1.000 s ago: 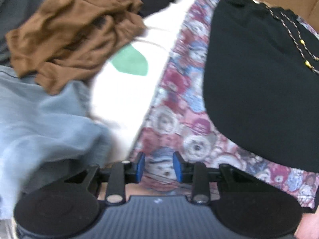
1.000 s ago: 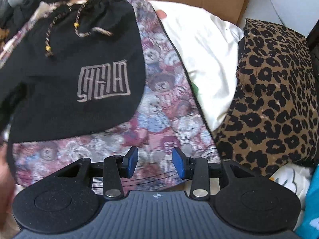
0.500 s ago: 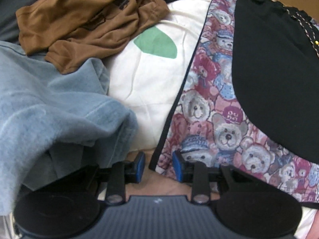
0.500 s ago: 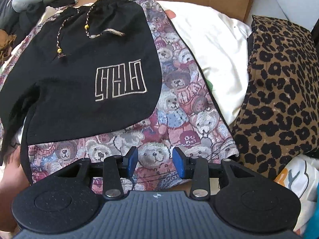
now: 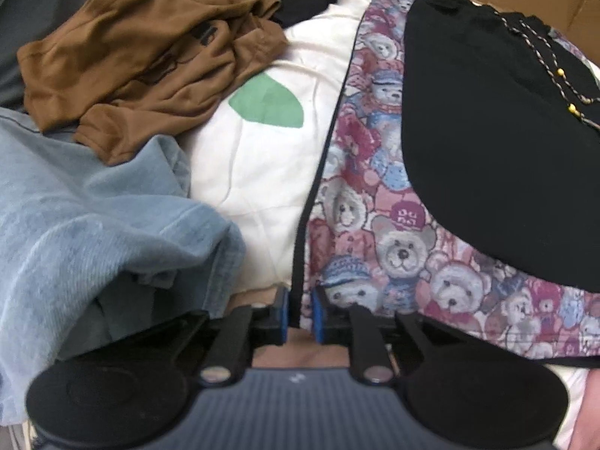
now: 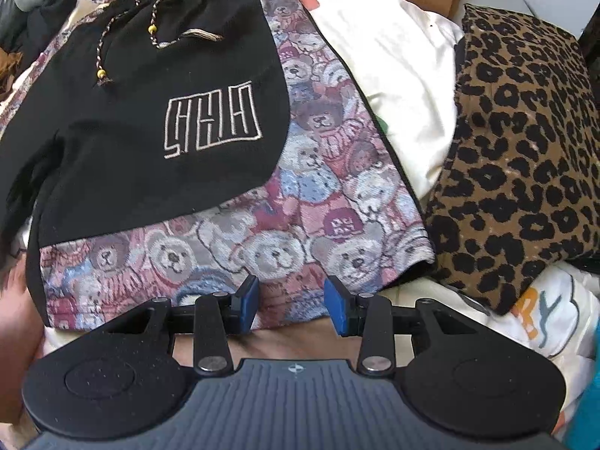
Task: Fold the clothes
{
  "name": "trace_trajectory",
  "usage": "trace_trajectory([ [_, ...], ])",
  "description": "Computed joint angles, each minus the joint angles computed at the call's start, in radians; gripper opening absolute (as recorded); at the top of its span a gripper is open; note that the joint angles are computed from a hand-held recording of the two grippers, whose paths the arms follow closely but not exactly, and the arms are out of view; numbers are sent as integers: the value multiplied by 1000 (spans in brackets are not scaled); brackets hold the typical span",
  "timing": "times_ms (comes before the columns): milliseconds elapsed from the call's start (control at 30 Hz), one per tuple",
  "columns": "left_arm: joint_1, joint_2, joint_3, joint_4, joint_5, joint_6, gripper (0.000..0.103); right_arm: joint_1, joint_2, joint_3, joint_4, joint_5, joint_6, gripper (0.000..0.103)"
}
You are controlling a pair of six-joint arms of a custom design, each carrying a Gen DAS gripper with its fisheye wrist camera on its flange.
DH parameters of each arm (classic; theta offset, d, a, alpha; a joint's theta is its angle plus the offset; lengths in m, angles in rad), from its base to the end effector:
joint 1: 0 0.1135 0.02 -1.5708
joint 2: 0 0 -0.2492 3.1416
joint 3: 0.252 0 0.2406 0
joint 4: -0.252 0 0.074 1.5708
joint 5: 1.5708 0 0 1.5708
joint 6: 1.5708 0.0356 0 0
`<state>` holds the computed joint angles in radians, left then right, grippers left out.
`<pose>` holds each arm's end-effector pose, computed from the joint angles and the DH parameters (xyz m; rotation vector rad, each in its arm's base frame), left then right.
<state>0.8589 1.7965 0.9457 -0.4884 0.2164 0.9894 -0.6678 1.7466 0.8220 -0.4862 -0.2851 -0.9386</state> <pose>0.2014 0.2217 0.1149 0.2202 2.8211 0.0775 0.2174 -0.1587 0.1022 -0.4134 2.7937 0.1185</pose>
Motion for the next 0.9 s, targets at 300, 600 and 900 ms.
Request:
trace_trajectory([
  [300,-2,39,-85,153,22,-87,35,-39,-32,36,32,-64,42,45],
  [600,32,31,-82,105,52,-109,34,-61,120,100,97,5,96,39],
  [900,59,18,-78,66,75,-72,33,-79,64,95,41,-36,81,40],
])
